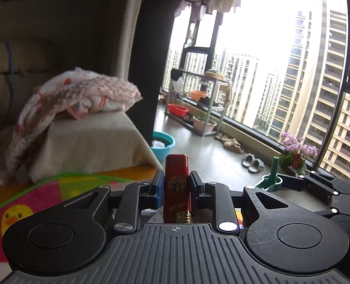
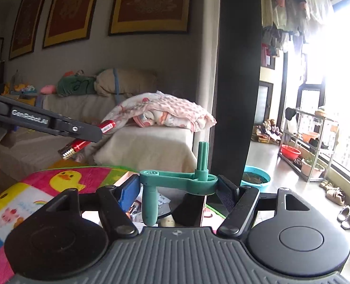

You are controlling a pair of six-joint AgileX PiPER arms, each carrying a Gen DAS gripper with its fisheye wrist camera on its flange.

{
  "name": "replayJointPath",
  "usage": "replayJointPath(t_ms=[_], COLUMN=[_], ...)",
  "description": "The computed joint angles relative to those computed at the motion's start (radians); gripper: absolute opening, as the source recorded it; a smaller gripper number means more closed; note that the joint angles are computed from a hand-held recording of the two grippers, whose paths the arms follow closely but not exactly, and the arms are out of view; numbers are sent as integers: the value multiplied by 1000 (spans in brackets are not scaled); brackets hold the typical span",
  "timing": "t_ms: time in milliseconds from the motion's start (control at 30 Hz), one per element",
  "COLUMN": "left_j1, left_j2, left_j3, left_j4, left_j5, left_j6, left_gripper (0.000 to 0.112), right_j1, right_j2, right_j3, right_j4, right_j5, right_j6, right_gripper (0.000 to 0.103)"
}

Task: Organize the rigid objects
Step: 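Drop teal toy and red lighter into the pink box with both tools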

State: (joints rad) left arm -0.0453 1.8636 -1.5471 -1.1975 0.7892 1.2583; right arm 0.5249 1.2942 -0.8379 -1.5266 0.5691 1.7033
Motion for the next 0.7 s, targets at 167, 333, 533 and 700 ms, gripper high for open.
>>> replayJointPath(t_ms=[167,333,533,700], left_j1=[-44,-91,-93,-38], left_j2=[170,297,269,123], left_j3=[-123,-268,-202,50], left_j4=[74,285,284,92], left_j5=[-35,-82,-130,-232], left_j6=[-108,-293,-209,42], left_gripper=[27,27,27,27], right_j1=[-134,-219,-185,-184], right_j2=[166,309,320,179], right_j3=[-101,-180,-136,50], right_j4=[87,254,91,-171], right_j5=[-155,-291,-203,-258], right_j6=[-43,-161,16,201], right_gripper=[70,73,76,76])
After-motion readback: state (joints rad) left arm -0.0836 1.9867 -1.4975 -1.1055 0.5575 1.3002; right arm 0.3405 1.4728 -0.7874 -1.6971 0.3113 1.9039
